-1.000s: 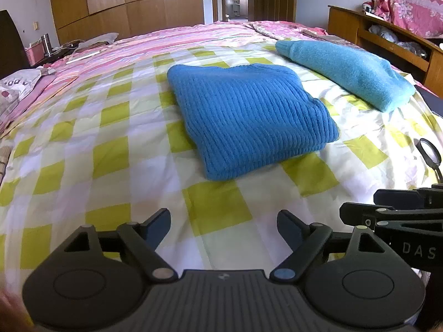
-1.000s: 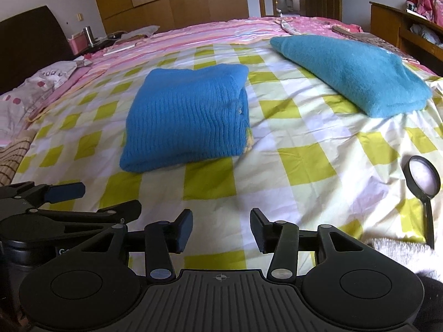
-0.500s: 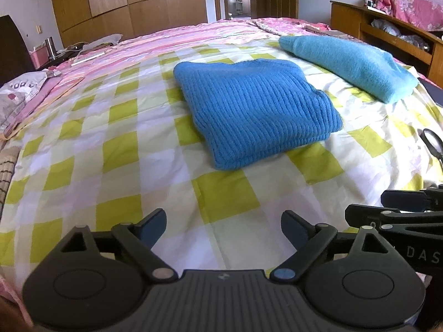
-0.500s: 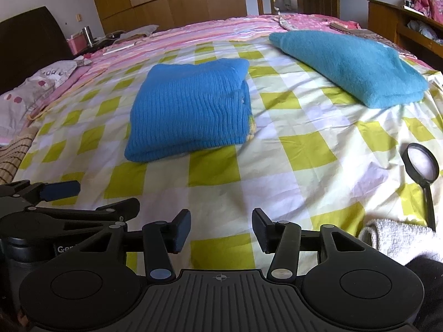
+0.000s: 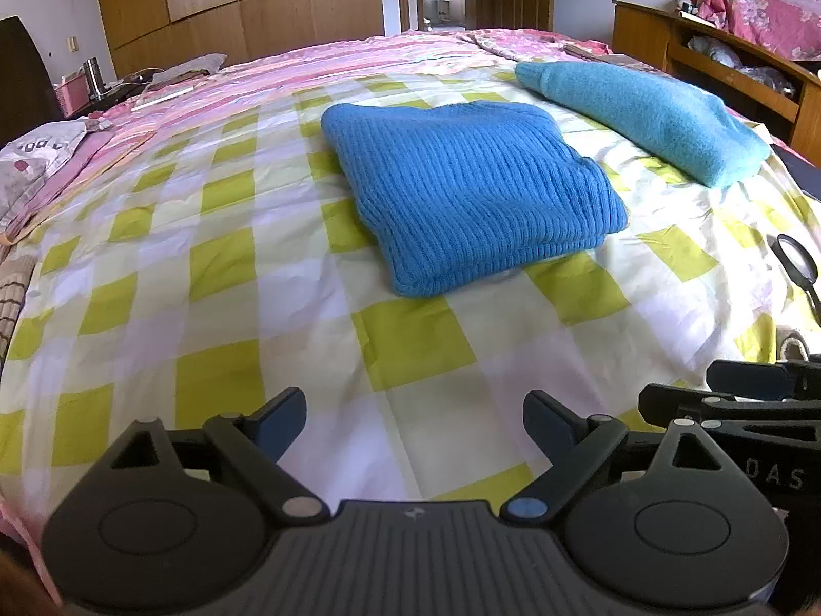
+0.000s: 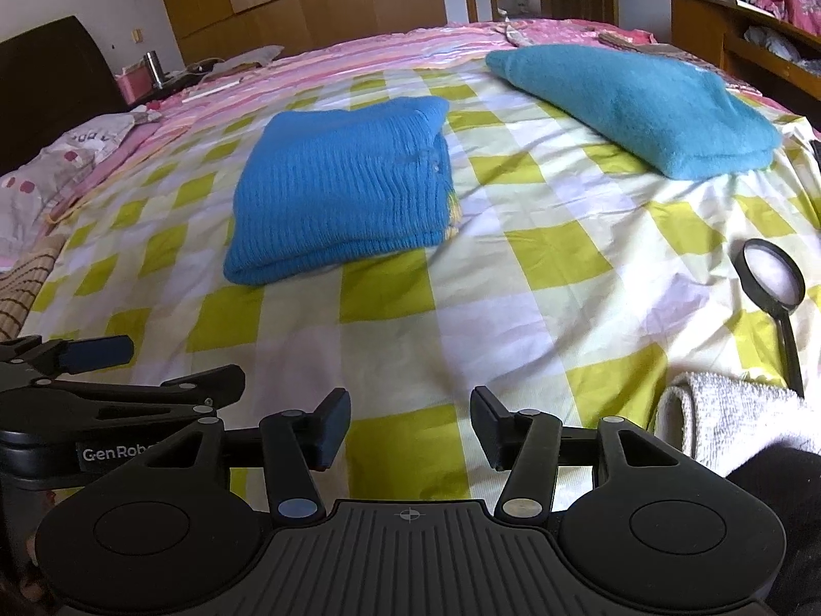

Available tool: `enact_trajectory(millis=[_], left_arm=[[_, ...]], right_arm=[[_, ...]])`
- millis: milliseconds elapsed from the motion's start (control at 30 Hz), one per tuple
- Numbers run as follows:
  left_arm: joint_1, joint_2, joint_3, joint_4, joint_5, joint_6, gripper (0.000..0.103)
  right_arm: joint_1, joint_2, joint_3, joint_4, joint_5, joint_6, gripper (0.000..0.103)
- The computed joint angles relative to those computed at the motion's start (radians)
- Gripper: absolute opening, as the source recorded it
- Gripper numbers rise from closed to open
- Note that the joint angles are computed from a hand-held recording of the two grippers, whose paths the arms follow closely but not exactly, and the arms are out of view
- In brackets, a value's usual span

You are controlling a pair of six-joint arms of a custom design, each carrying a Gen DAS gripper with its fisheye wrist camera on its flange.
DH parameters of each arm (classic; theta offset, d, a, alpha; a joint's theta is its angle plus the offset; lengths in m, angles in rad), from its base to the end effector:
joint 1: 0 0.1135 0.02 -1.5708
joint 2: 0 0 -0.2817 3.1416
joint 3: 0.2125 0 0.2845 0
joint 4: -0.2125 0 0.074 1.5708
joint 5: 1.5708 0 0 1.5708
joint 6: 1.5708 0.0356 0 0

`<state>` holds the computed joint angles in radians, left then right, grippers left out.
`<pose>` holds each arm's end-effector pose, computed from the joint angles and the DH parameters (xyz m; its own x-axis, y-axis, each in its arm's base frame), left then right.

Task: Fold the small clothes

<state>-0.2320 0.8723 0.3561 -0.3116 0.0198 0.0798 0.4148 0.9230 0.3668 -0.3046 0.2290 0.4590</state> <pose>0.1794 -0.0431 0.1634 -0.6951 0.2461 -0.6755 0.2993 0.9533 0.0394 0.1760 0.0687 0.1599 -0.7361 0.1473 -0.6606 0.0771 0.9879 0.1345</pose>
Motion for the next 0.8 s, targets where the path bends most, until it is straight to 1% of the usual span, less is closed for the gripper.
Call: enact_trajectory(millis=[233, 400, 600, 800], left_arm=[[-0.009, 0.005, 0.000, -0.002, -0.014, -0.004, 0.098], [0.002, 0.010, -0.001, -0.003, 0.002, -0.005, 0.099], [0.012, 0.006, -0.004, -0.001, 0.012, -0.013, 0.099], [0.009, -0.004, -0.015, 0.009, 0.008, -0.010, 0.099]], right_arm=[[0.017, 0.004, -0.004, -0.006, 0.019, 0.030, 0.053], [0.029, -0.005, -0.002, -0.009, 0.043, 0.050, 0.053], [0.076, 0.002, 0.007, -0.018, 0.120, 0.066, 0.056], [0.089, 0.010, 0.010, -0.012, 0.148, 0.069, 0.056]])
